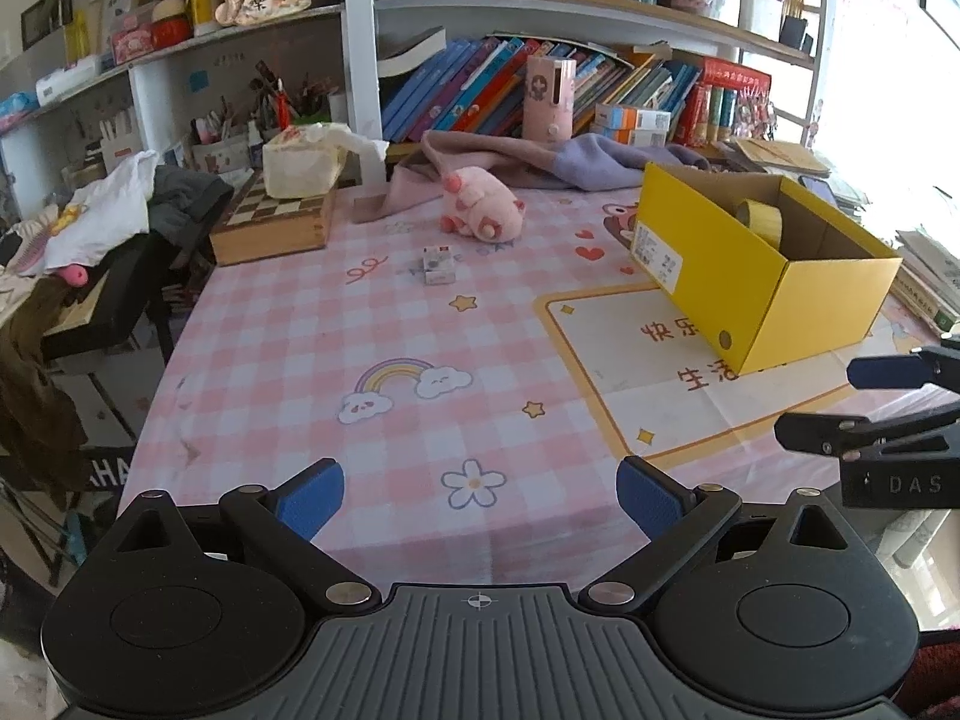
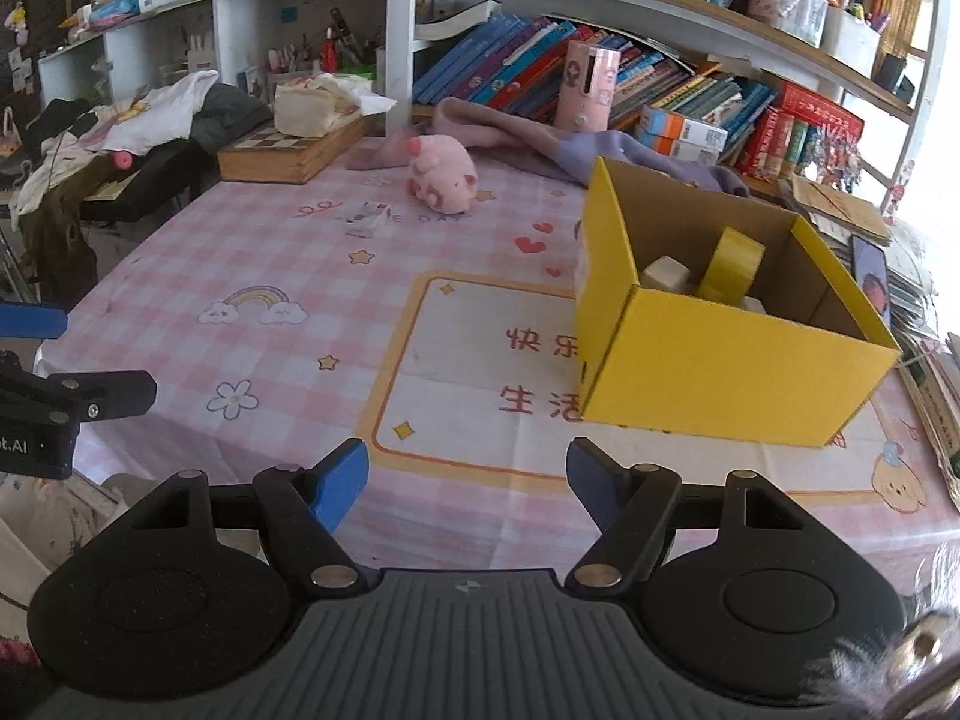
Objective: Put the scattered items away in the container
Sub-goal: 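Withdraw both tools from the box toward the small white packet, then grasp the white packet with the left tool while the right tool grasps the pink plush pig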
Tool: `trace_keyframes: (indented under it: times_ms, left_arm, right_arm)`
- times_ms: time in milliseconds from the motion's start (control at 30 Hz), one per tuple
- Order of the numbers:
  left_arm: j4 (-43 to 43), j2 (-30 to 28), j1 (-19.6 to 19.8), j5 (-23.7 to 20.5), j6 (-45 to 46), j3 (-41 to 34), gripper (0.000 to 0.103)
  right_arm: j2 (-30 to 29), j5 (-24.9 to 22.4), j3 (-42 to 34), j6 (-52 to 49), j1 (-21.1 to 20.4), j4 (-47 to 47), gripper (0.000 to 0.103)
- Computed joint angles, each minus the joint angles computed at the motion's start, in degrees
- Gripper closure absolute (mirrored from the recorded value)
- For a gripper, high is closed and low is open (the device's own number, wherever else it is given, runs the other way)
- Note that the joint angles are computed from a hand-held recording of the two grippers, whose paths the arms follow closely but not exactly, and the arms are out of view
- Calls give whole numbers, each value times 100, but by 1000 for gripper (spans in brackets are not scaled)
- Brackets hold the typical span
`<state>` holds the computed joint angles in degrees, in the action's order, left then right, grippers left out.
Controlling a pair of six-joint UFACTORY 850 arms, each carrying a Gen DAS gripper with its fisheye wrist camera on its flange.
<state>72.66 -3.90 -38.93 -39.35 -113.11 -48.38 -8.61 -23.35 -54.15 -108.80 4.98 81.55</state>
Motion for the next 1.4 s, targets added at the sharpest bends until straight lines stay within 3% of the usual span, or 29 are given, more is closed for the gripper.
trace_keyframes:
  times_ms: [267,700,967,1400]
  left_arm:
    - [-336,-229,297,188,506,-155,4]
    - [449,-812,1017,526,553,-758,4]
    - [903,-1371,1429,620,306,-1323,4]
    - [735,-2377,1983,890,1290,-2493,4]
  right_arm:
    - [-415,-32,-379,171,174,-159,33]
    - [-1442,124,-1742,628,569,-464,33]
    - [-2269,3,-3031,2091,738,-1412,31]
    - [-4100,-570,-5914,4277,1112,-3291,31]
